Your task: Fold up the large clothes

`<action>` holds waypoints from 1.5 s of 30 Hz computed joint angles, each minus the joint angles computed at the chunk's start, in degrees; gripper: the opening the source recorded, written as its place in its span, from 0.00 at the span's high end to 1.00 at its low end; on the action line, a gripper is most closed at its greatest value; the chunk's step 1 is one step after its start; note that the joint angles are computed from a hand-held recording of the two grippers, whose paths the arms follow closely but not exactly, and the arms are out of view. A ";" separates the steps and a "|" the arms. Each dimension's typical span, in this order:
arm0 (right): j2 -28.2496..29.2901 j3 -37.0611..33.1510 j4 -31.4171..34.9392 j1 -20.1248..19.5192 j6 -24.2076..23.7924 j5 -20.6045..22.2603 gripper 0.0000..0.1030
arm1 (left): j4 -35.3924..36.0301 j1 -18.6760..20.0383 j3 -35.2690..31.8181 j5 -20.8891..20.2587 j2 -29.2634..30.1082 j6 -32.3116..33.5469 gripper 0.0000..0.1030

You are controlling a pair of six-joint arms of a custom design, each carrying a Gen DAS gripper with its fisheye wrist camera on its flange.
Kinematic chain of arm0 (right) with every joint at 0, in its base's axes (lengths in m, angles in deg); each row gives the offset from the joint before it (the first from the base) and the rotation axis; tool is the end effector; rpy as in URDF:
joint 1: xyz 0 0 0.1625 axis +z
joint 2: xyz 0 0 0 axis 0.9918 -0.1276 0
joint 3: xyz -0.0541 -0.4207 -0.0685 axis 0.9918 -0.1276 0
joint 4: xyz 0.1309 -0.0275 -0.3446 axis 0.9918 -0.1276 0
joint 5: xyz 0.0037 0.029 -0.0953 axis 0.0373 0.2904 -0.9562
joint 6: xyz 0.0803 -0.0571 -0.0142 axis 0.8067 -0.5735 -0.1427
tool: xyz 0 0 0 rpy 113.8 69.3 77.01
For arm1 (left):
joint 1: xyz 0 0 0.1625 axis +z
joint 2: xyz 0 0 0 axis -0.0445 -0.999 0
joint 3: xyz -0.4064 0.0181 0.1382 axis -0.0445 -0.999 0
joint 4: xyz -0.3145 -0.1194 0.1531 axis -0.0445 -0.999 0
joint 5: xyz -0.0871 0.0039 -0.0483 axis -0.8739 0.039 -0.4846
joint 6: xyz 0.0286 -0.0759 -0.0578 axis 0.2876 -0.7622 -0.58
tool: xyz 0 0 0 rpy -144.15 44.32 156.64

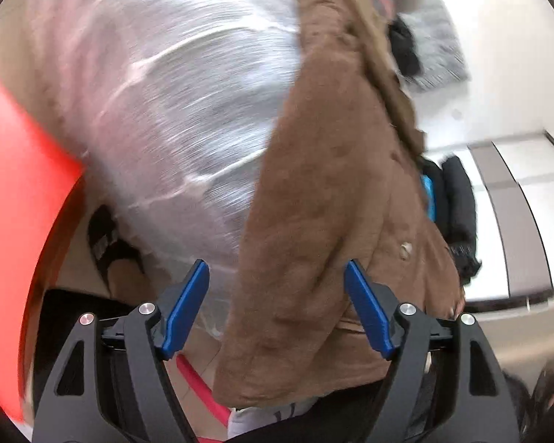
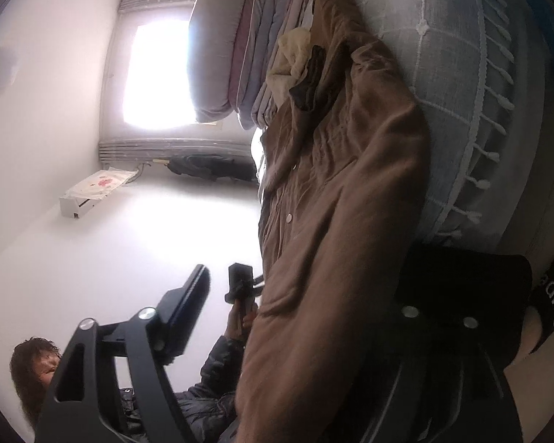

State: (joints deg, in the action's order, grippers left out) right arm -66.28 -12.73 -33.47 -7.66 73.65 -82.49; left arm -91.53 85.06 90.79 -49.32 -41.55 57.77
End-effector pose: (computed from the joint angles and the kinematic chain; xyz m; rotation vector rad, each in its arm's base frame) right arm 0.0102 -0.7072 0.3979 0.0207 2.5237 -0.3138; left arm 0.0459 -0.6620 0.3278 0.0561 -3.0721 0.3509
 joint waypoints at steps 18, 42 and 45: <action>2.16 -1.14 2.04 -1.33 0.54 0.70 0.19 | 19.40 -4.72 -4.15 -2.40 4.18 5.48 0.28; -7.99 17.86 -22.20 -0.46 1.31 12.24 0.85 | -21.41 -19.68 20.98 10.44 -14.54 -6.38 0.95; -8.15 15.28 -16.86 -0.27 0.02 5.97 0.80 | -16.83 -18.96 21.27 11.54 -14.66 -6.01 0.95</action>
